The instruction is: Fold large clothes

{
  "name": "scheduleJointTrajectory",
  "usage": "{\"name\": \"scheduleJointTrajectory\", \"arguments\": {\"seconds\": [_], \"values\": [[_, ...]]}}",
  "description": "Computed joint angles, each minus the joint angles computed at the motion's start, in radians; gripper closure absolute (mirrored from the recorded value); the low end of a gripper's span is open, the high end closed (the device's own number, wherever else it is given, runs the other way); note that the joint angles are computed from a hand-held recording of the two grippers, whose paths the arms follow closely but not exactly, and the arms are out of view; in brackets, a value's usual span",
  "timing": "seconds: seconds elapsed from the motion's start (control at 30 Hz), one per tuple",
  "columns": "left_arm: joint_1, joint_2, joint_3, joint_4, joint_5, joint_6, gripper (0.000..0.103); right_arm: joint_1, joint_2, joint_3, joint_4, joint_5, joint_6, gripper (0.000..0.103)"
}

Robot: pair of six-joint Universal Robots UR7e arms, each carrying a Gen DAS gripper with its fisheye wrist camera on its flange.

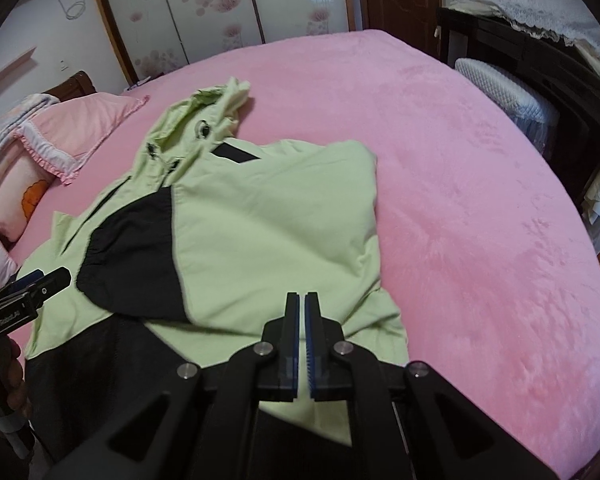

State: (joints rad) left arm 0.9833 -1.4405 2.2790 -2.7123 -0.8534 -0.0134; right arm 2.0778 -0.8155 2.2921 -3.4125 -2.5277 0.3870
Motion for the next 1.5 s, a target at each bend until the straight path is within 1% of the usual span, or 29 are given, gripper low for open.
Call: {"name": "scheduleJointTrajectory", "arguments": {"seconds": [0.13, 0.27, 0.37, 0.47, 0.6, 0.67, 0.73, 0.83, 0.9, 0.97, 1.0, 1.03, 1.1, 1.13, 1.2, 1.23, 1.27, 1.3, 1.4, 1.5], "values": [[-0.042, -0.108, 0.024, 0.118, -0.032, -0.059, 0.011, 0.064, -0.018, -0.002, 0.087, -0.023, 0.083, 0.1], [-0.098, -0.24, 0.064, 0.226, -0.033, -0.131, 0.011, 0.12, -0.03, -0.007, 0.163, -0.027, 0.175, 0.1], [-0.13, -0.327, 0.083, 0.292, -0.033, -0.168, 0.011, 0.159, -0.03, -0.017, 0.214, -0.029, 0.226, 0.1], [-0.158, -0.419, 0.091, 0.368, -0.009, -0.185, 0.011, 0.207, -0.018, -0.052, 0.291, -0.03, 0.266, 0.1], [-0.161, -0.505, 0.08, 0.422, 0.044, -0.173, 0.009, 0.254, 0.02, -0.12, 0.344, -0.02, 0.263, 0.1], [-0.145, -0.545, 0.067, 0.435, 0.071, -0.162, 0.004, 0.274, 0.053, -0.171, 0.362, -0.011, 0.247, 0.1], [-0.116, -0.57, 0.053, 0.424, 0.091, -0.137, 0.004, 0.289, 0.085, -0.221, 0.375, -0.002, 0.227, 0.1], [-0.058, -0.578, 0.022, 0.389, 0.115, -0.081, 0.004, 0.304, 0.136, -0.299, 0.381, 0.016, 0.199, 0.099], [-0.009, -0.569, 0.0, 0.329, 0.134, -0.025, 0.004, 0.309, 0.176, -0.361, 0.369, 0.041, 0.166, 0.098], [0.062, -0.54, -0.032, 0.234, 0.137, 0.044, 0.003, 0.312, 0.217, -0.425, 0.359, 0.06, 0.133, 0.095], [0.088, -0.524, -0.044, 0.202, 0.131, 0.061, 0.003, 0.311, 0.244, -0.465, 0.348, 0.076, 0.11, 0.093], [0.141, -0.498, -0.073, 0.154, 0.11, 0.08, 0.003, 0.309, 0.265, -0.497, 0.336, 0.088, 0.091, 0.091], [0.231, -0.451, -0.123, 0.091, 0.06, 0.084, 0.003, 0.304, 0.321, -0.576, 0.316, 0.101, 0.044, 0.087], [0.264, -0.433, -0.139, 0.067, 0.041, 0.081, 0.003, 0.303, 0.345, -0.612, 0.317, 0.103, 0.025, 0.086], [0.373, -0.37, -0.205, 0.022, -0.018, 0.039, 0.003, 0.292, 0.406, -0.701, 0.333, 0.118, -0.018, 0.085], [0.408, -0.348, -0.224, 0.003, -0.038, 0.024, 0.003, 0.286, 0.427, -0.735, 0.348, 0.129, -0.027, 0.085], [0.46, -0.314, -0.256, -0.017, -0.059, -0.01, 0.003, 0.277, 0.46, -0.783, 0.365, 0.149, -0.045, 0.085], [0.497, -0.289, -0.281, -0.026, -0.072, -0.041, 0.003, 0.271, 0.485, -0.818, 0.377, 0.156, -0.061, 0.085], [0.627, -0.192, -0.368, -0.063, -0.129, -0.185, 0.003, 0.254, 0.553, -0.92, 0.439, 0.181, -0.095, 0.085], [0.713, -0.117, -0.432, -0.07, -0.167, -0.308, 0.004, 0.238, 0.603, -0.991, 0.476, 0.211, -0.114, 0.085]]}}
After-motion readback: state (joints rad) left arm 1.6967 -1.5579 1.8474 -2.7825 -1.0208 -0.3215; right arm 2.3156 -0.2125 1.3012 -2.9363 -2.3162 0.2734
